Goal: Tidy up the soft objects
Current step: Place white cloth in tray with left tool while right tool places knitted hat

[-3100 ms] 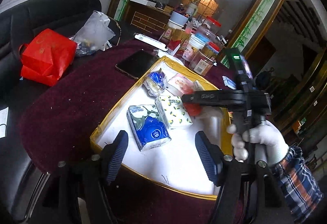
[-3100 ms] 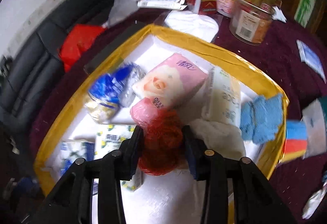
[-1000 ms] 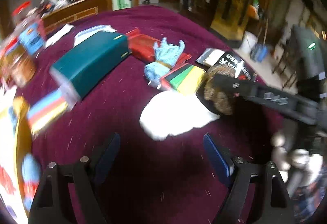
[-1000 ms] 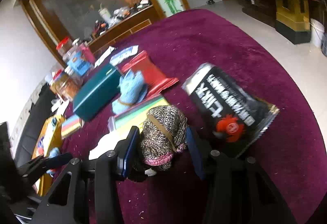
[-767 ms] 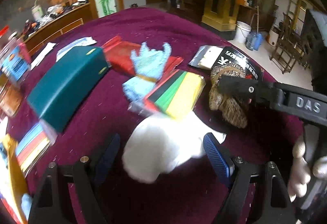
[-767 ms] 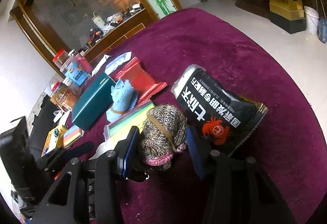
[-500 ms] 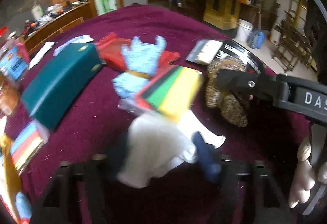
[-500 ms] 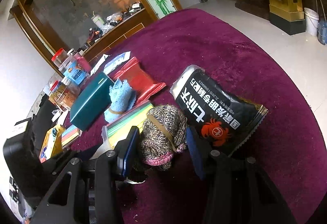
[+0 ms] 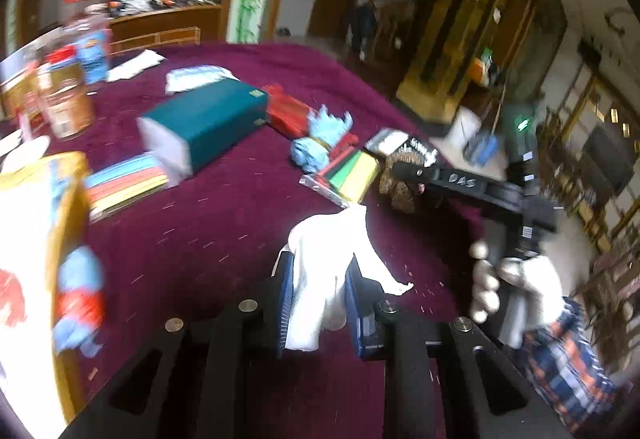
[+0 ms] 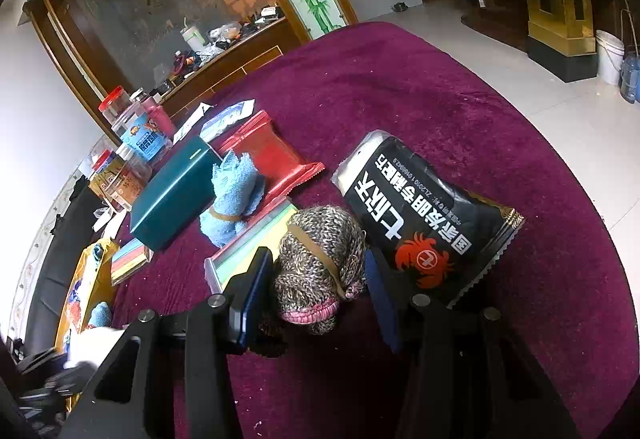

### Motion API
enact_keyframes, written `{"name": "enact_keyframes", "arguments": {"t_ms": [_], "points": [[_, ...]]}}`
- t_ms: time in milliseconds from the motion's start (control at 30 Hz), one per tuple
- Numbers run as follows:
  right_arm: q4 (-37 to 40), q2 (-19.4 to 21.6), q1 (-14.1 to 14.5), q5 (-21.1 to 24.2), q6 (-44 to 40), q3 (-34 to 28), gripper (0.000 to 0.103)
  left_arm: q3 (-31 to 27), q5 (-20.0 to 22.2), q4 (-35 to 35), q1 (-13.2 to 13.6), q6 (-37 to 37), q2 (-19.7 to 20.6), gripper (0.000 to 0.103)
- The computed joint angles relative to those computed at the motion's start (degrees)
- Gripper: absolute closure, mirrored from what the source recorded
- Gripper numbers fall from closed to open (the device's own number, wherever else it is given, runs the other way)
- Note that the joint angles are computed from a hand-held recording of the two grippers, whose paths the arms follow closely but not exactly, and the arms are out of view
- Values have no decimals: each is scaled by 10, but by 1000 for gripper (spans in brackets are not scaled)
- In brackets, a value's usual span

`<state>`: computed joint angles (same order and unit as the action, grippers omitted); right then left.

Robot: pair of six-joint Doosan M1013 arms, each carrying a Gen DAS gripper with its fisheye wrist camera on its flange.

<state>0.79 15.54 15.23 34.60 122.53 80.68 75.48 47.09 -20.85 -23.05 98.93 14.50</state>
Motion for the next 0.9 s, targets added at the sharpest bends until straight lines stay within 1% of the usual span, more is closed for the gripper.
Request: {"name": "enact_keyframes", "arguments": {"t_ms": [133,200,267,300,333,433,467,533,667,733,833,900], "points": [[-22,0,3,0,18,0,57,53,-36,3,28,-29,-50,79],[-44,-1,7,0,33,1,58,85,-57,42,47,-73,-78,79],[-72,-1,14,6,46,-1,58,104,-66,74,60,-113,-93,79],[-83,-1,16,8,51,-1,61,115,-68,91,71,-139,-101,79],[-91,-1,18,7,54,-1,61,124,-68,118,80,-172,-108,79],[-122,-9,27,3,66,1,61,143,-67,154,101,-221,-122,79],[-137,-14,31,2,75,4,61,146,-65,162,105,-231,-123,79],[-134,-21,36,1,75,4,62,146,-53,170,115,-245,-118,79],[-105,-26,50,6,31,-11,62,135,-28,166,123,-250,-95,79],[-89,-23,61,13,-1,-26,62,128,-19,174,122,-256,-85,79],[-67,-13,78,24,-44,-48,62,118,-7,217,115,-284,-71,79],[-45,-3,91,33,-80,-65,62,114,1,233,115,-299,-65,79]]}}
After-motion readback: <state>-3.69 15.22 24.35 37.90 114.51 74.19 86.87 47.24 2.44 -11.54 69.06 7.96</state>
